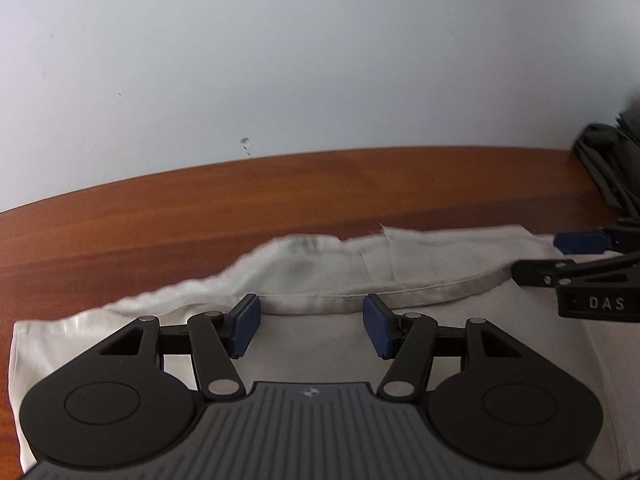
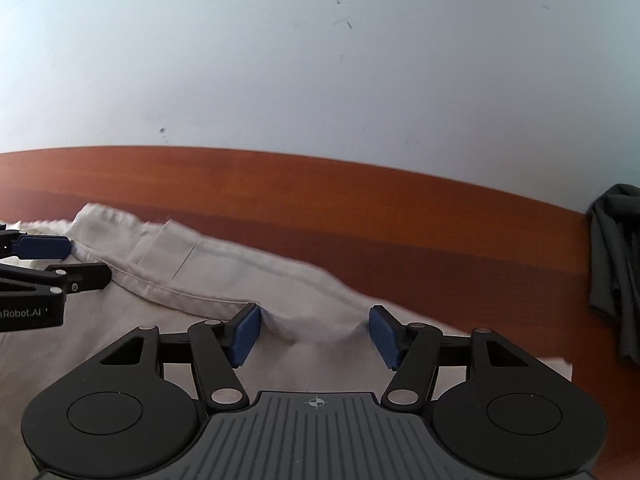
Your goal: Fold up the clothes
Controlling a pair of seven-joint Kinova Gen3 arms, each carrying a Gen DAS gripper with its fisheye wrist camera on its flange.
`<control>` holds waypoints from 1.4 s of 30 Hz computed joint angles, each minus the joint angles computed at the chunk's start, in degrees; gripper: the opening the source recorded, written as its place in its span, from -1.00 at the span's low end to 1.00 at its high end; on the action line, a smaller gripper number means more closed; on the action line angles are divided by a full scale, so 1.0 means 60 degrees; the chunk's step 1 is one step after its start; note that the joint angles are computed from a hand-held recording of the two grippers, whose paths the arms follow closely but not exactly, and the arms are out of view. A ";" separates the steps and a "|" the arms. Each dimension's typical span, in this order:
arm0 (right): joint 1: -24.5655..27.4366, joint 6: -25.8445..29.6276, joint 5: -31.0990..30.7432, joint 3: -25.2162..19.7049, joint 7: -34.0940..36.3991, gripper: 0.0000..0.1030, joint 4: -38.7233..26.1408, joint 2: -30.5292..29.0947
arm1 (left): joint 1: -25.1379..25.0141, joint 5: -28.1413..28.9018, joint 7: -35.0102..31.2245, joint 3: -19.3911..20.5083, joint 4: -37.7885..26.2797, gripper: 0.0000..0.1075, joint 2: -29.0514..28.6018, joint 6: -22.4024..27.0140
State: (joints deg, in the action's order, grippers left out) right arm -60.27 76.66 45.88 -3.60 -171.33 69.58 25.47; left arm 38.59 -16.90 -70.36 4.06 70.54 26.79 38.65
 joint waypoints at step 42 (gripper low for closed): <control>0.1583 0.0038 -0.3333 -0.0422 0.7760 -0.85 -0.3758 0.1418 | -0.1953 0.0519 0.1290 0.2127 0.3300 0.20 -0.5547 0.1191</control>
